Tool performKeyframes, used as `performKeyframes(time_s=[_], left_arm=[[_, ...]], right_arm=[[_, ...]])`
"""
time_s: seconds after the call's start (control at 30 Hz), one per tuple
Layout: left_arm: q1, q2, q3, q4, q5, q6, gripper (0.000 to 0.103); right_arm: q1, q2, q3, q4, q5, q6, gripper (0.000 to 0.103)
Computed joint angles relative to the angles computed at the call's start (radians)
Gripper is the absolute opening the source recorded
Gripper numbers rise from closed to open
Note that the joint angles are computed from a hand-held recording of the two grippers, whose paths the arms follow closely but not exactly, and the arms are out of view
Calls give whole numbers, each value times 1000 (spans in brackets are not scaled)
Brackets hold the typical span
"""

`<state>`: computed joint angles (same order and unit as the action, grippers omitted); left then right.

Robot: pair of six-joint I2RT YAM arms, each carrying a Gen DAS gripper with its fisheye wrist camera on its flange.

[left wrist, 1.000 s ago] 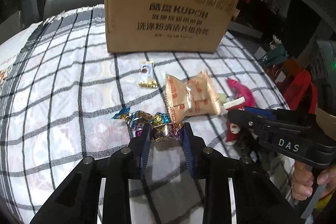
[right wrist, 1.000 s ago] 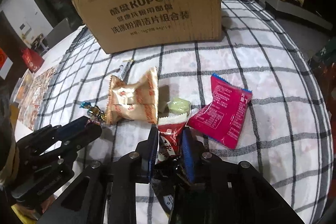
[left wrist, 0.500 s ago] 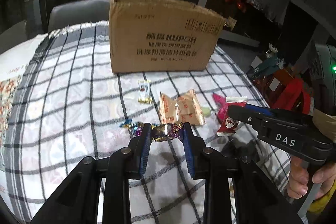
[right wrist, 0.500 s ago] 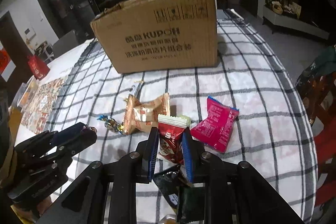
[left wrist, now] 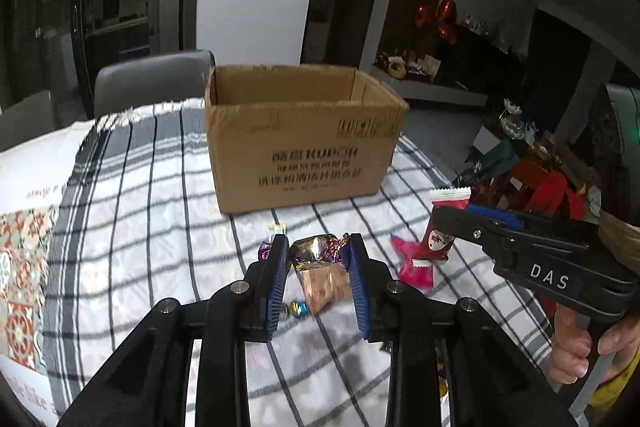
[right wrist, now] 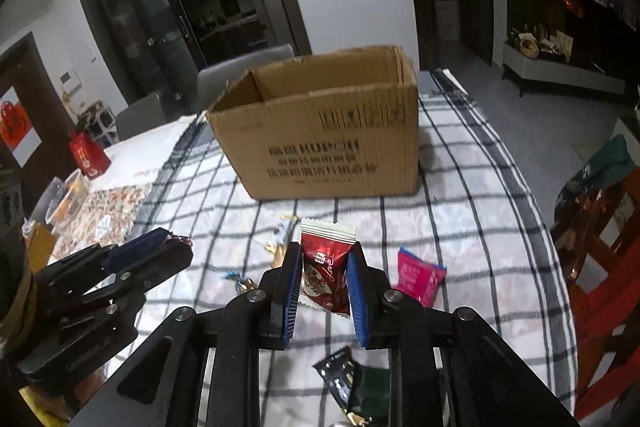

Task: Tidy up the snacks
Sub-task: 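Lift both held snacks and lower them into the cardboard box, then open both tools over the box and withdraw them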

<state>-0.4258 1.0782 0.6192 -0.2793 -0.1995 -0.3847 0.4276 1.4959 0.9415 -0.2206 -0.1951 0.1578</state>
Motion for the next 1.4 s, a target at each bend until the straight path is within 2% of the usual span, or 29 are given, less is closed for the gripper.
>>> performKeyframes(time_s=[0.37,0.73,1.17,1.4], left_arm=[[56,78,184,-19,-10,121,29],[155,222,352,18,43,222,29],[247,416,488,66,110,276,29],[263,524,560,73,114,286,30]], right_arm=[[-25,59,179,-38,-12,-10,24],[-39,187,419,-100,3,-43,24],[-45,406,707,-168,-10,-68,24],[-40,518,830,-197,0,-79,24]])
